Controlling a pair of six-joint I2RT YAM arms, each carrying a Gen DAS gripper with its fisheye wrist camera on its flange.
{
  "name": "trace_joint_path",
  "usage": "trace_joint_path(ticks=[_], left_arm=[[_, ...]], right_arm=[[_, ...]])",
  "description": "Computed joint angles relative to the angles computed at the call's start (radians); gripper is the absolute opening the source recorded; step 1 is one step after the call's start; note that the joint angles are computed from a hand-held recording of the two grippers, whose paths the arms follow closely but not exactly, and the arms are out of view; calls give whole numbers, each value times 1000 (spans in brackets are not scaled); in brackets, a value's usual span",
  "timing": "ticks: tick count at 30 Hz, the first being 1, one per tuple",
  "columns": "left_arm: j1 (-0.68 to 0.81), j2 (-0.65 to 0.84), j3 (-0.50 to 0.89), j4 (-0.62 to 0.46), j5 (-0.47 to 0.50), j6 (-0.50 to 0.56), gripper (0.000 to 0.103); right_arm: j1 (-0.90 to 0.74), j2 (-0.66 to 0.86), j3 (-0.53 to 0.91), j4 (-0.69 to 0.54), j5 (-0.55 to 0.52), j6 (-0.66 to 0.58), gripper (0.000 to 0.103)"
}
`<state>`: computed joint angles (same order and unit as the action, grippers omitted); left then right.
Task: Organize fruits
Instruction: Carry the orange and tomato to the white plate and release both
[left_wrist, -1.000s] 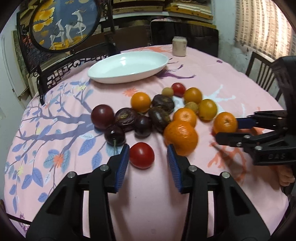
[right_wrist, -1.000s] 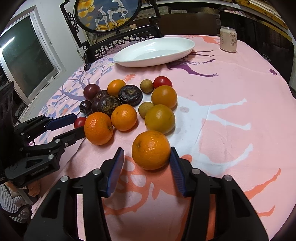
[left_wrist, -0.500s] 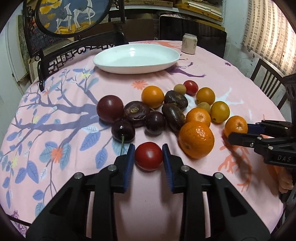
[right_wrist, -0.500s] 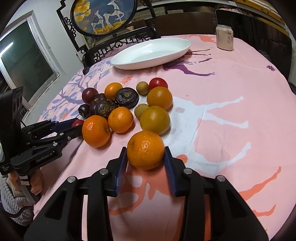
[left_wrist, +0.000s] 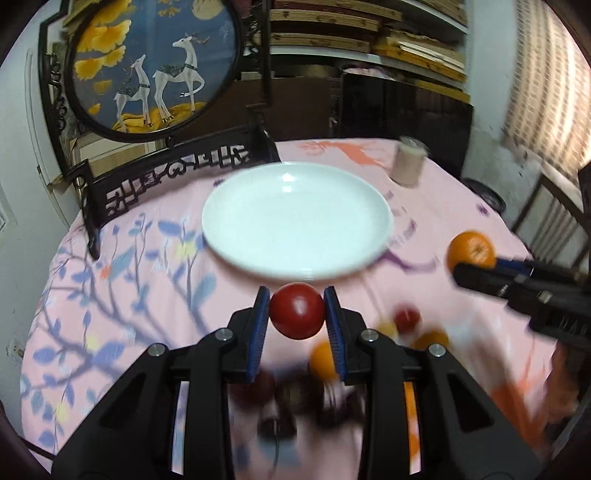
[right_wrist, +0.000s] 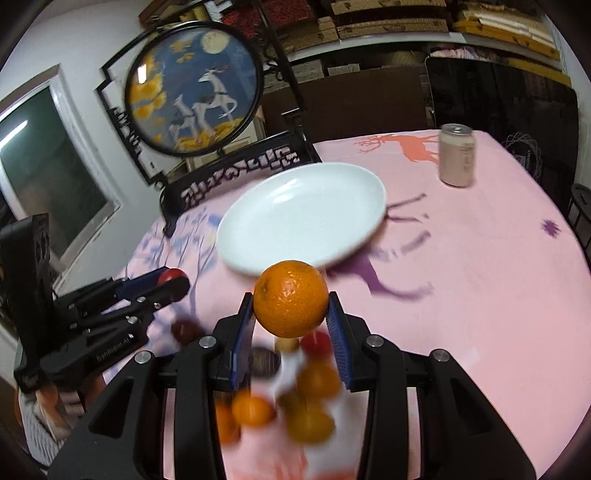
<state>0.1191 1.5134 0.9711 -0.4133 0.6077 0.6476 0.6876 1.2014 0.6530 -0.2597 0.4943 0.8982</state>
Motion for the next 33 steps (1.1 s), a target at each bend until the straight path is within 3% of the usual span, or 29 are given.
trace_joint_path(ticks=[4,9,10,11,12,14,19,25,30,33], left_arm=[[-105,169,150,55,-96,-130,30],[-147,324,270,62,-146,-175,31],[-144,340,275,67,-141,-179,36],[-147,355,285,63,-147,-177,48],[-149,363,286,70,-151,-179,52],[-145,367,283,89,-141,-195,57],[-146,332,250,106,-147,-182,61],[-44,240,130,151,-120,-135,72],[112,198,86,99,-31,-90,81],[166,168,38,102,-27,-49,84]], right_arm=[[-189,168,65,148,-159,-99,39],[-273,324,148,204,-210,-171,40],[-279,342,158,206,-213,-187,41],[-284,350,159,215,-216,-199,52],[-284,353,154,225,-209,-206,60],[-272,342,137,242,-161,-218,60],[-278,297,107,248,-189,-203,60],[-186,165,35,173,-89,-117,62],[-47,32,-60,112,64,11,88],[46,-33,-112,41,148,128,91]])
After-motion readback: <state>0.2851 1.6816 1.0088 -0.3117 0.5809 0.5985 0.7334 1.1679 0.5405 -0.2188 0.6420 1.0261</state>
